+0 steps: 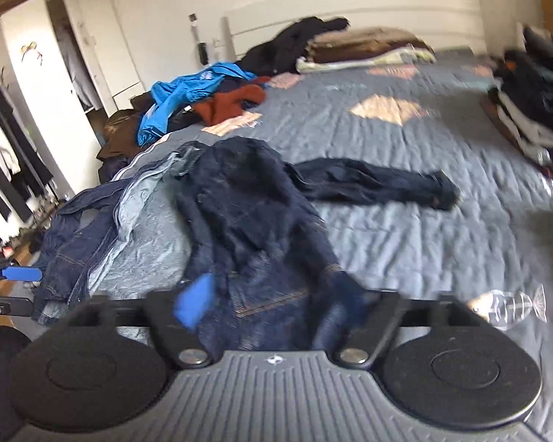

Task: Fold clothes
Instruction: 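Lay the dark jeans flat on the quilt and open the right tool, then reach the left tool to the jeans waistband and close on it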

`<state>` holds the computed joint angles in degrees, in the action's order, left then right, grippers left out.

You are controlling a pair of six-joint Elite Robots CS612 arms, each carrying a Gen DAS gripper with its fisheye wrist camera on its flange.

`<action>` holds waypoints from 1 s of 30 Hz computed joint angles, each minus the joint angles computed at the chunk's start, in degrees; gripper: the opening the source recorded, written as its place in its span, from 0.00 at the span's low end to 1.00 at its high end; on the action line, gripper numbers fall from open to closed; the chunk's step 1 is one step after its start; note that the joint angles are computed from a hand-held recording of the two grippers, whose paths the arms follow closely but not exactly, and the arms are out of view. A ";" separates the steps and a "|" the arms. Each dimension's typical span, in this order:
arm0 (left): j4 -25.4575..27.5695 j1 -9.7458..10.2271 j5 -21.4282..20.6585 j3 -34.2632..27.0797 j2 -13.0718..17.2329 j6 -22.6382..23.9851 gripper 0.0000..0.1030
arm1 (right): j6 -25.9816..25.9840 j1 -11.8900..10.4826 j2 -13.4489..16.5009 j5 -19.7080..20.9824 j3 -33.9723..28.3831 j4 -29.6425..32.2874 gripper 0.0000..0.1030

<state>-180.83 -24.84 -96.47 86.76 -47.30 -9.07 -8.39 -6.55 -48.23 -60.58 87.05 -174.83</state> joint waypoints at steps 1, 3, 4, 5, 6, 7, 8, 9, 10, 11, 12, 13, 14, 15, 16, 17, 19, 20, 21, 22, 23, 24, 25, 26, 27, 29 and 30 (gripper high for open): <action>-0.49 -0.14 0.21 0.22 -0.07 0.05 0.85 | 0.04 0.57 -0.09 -0.92 0.31 -1.35 0.94; -1.44 -0.43 0.65 0.66 -0.20 0.13 0.85 | 0.23 1.67 -0.35 -3.46 0.90 -3.34 0.98; -1.74 -0.58 0.95 0.76 -0.23 0.11 0.85 | 0.30 2.21 -0.48 -4.96 1.16 -4.12 0.98; -2.03 -0.73 1.21 0.85 -0.25 0.10 0.85 | 0.02 2.70 -0.46 -6.32 1.35 -5.00 0.98; -2.32 -0.83 1.29 0.90 -0.23 0.10 0.85 | -0.64 3.07 -0.38 -7.15 1.43 -5.63 0.98; -2.53 -0.94 1.39 0.94 -0.20 0.12 0.85 | -1.35 3.44 -0.30 -7.98 1.51 -6.15 0.98; -2.45 -1.04 1.56 0.90 -0.18 0.16 0.85 | -2.23 3.72 -0.22 -8.83 1.51 -6.12 0.98; -2.28 -1.12 1.64 0.80 -0.10 0.30 0.86 | -3.10 4.01 -0.15 -9.69 1.51 -6.10 0.98; -2.08 -1.20 1.75 0.66 0.00 0.42 0.86 | -3.90 4.29 -0.06 -10.53 1.47 -5.99 0.98; -1.80 -1.29 2.00 0.43 0.20 0.42 0.86 | -4.25 4.53 0.08 -11.17 1.23 -5.53 0.98; -1.47 -1.36 2.34 0.17 0.41 0.23 0.86 | -4.00 4.70 0.26 -11.46 1.03 -5.40 0.98; -1.15 -1.40 2.69 -0.14 0.66 -0.12 0.86 | -3.74 4.87 0.47 -11.67 0.80 -5.26 0.98; -0.62 -1.44 3.15 -0.45 0.88 -0.63 0.86 | -3.41 4.99 0.81 -11.48 0.42 -5.00 0.98; 0.08 -1.50 3.73 -0.70 1.02 -1.22 0.86 | -3.09 5.11 1.15 -11.28 0.04 -4.73 0.98; 0.77 -1.52 4.28 -0.90 1.12 -1.68 0.86 | -2.80 5.24 1.48 -11.12 -0.34 -4.42 0.98; 1.23 -1.55 4.66 -1.13 1.24 -1.66 0.86 | -2.63 5.41 1.76 -11.20 -0.72 -3.78 0.98; 2.09 -1.61 5.39 -1.56 1.47 -1.62 0.86 | -2.48 5.84 2.01 -11.78 -1.45 -1.37 0.98; 2.30 -1.61 5.59 -1.72 1.56 -1.63 0.86 | -2.70 5.85 2.09 -11.13 -1.70 -0.34 0.98; 2.52 -1.60 5.66 -1.96 1.70 -1.61 0.86 | -2.90 5.85 2.14 -10.40 -1.90 0.68 0.98; 2.61 -1.60 5.82 -2.21 1.84 -1.64 0.86 | -2.85 5.80 2.08 -9.39 -1.94 1.63 0.98; 2.67 -1.59 6.00 -2.45 1.96 -1.69 0.86 | -2.27 5.73 2.07 -8.61 -2.12 2.77 0.98; 2.61 -1.57 6.27 -2.64 2.04 -1.81 0.86 | -1.31 5.71 2.06 -8.35 -2.27 3.63 0.98; 2.50 -1.54 6.52 -2.82 2.11 -1.92 0.86 | -0.59 5.72 2.08 -8.25 -2.41 4.31 0.98; 2.22 -1.46 6.70 -2.91 2.12 -2.02 0.86 | 0.03 5.72 2.10 -8.14 -2.55 4.91 0.98; 1.96 -1.40 6.94 -3.01 2.14 -2.14 0.86 | 0.08 5.71 2.18 -8.05 -2.68 5.04 0.98; 1.96 -1.43 8.27 -3.45 2.25 -2.30 0.86 | -0.40 5.81 2.51 -8.55 -3.16 4.54 0.98; 2.06 -1.30 8.88 -3.77 2.34 -2.24 0.86 | -0.63 5.86 2.71 -8.82 -3.48 4.20 0.98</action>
